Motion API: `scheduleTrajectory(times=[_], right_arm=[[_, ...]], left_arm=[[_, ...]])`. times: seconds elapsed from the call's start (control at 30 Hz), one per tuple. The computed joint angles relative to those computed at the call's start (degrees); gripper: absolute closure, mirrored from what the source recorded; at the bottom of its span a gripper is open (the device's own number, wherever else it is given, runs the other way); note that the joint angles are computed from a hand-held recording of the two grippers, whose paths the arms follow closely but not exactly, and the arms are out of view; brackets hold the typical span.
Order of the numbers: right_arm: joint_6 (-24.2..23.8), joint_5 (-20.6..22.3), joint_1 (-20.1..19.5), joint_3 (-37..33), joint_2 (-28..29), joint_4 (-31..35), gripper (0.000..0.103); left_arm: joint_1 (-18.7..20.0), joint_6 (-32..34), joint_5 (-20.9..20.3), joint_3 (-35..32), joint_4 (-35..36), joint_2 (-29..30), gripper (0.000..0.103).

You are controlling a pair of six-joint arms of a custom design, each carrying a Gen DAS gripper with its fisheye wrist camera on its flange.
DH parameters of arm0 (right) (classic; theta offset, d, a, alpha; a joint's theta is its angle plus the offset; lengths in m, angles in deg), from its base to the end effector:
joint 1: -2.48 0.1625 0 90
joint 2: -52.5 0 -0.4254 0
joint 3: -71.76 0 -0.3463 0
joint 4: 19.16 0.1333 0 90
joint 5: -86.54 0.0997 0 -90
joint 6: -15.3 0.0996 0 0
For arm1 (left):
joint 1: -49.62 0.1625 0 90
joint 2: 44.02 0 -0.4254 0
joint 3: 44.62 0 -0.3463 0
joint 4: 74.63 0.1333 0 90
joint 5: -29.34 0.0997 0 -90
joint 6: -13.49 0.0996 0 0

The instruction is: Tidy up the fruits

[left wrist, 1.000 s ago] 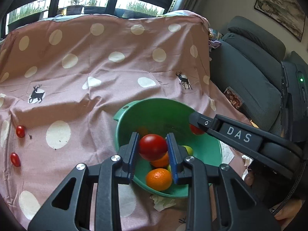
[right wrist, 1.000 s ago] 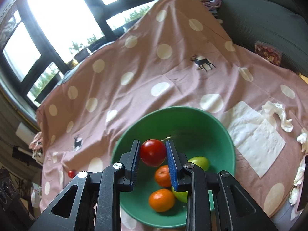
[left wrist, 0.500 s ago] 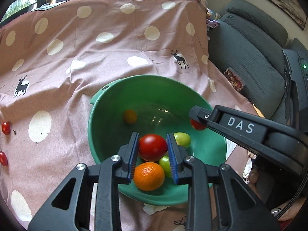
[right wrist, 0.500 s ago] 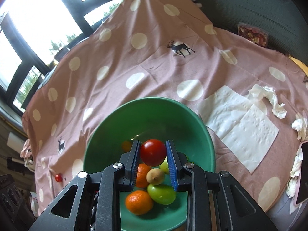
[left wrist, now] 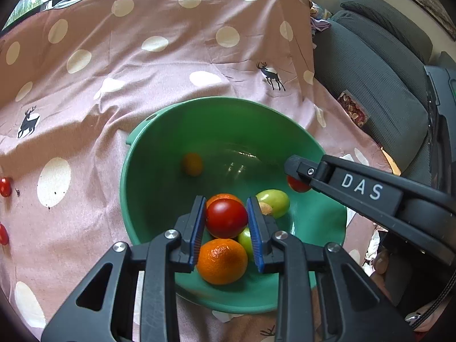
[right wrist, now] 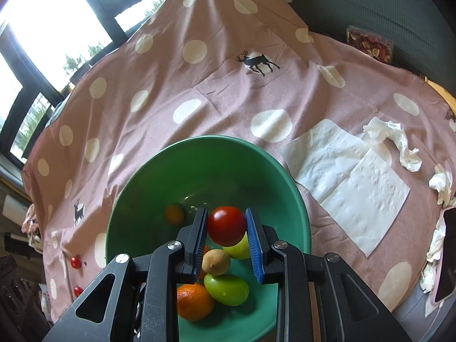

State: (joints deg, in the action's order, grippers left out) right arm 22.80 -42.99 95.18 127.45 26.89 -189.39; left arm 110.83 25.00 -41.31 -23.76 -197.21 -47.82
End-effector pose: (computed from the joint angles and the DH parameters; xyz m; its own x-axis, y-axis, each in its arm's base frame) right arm 0.1078 -0.8019 0.2001 -0.7906 0.5314 0.3041 0.0736 0.5756 -0.8144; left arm -0.2765 -0.8485 0.0252 -0.7595 0.5376 -0.3662 0.6282 0.7523 -0.1985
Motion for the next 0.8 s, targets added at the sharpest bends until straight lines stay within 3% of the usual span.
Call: scheduleTrajectory(times=[0.4,0.8], right_arm=[[0.5,-1.0,0.0,-1.0,0.4,2.0,0.074],[1.2,-1.0,-0.1,-1.1,0.3,3.0,0.074]], left_arm=[[0.0,-0.6,0.7,-3.8,3.4,1.9,0.074],[0.1,-0.9,0.8,-2.7,2.3,1.3,0.073]])
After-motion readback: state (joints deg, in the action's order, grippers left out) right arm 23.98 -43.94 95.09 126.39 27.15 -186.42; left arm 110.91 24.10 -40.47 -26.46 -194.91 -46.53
